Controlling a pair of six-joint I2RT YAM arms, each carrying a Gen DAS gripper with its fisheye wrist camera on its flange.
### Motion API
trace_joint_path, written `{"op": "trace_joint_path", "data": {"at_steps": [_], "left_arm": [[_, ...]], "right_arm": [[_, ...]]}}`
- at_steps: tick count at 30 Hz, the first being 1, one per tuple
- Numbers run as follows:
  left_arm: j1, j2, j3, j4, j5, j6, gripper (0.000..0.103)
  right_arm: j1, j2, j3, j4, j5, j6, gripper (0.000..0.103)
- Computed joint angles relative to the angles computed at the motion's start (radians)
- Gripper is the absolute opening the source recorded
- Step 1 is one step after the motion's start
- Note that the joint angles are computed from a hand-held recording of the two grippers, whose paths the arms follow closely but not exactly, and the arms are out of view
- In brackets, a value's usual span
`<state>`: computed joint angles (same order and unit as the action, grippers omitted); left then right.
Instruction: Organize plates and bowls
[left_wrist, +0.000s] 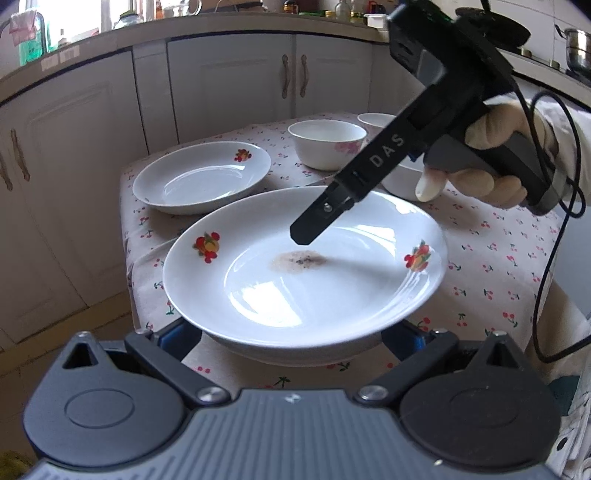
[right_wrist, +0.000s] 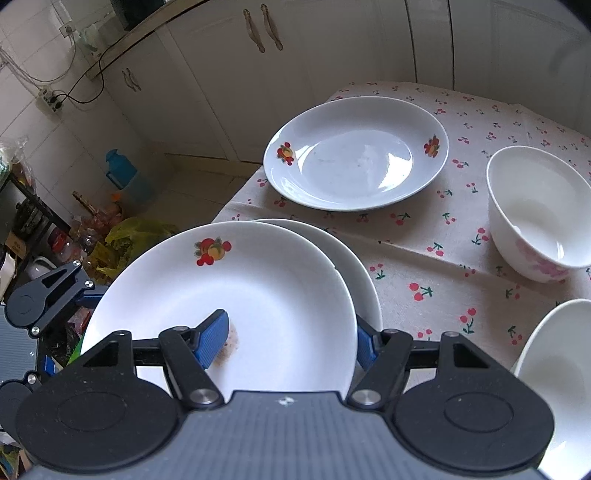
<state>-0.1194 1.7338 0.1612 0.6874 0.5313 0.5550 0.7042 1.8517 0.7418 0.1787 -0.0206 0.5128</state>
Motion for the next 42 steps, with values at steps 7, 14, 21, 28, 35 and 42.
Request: {"op": "trace_joint_path", "data": {"at_steps": [7, 14, 21, 28, 35, 42], "left_arm": [[0.028, 0.023, 0.039, -0.05, 0.026, -0.01, 0.103], [0.029, 0.031, 0.033, -0.032, 0.025, -0.007, 0.103], [0.038, 0.027, 0.036, -0.049, 0.042, -0.001, 0.103], [0.052, 0.022, 0.035, -0.073, 0.064, 0.018, 0.103], [0.06, 0.038, 0.037, -0.07, 0.08, 0.02, 0.103], [0.059, 0.043, 0.029, -0.053, 0.078, 0.035, 0.103]], "right_arm": [[0.001, -0.004, -0.006, 0.002, -0.005, 0.0, 0.075], [0.001, -0.029, -0.028, 0.005, -0.004, 0.015, 0.075], [0.021, -0.08, -0.059, -0.006, 0.014, 0.042, 0.075], [0.047, -0.115, -0.078, -0.033, 0.038, 0.076, 0.075], [0.079, -0.136, -0.065, -0.096, 0.084, 0.114, 0.075], [0.125, -0.134, -0.006, -0.211, 0.154, 0.15, 0.075]]}}
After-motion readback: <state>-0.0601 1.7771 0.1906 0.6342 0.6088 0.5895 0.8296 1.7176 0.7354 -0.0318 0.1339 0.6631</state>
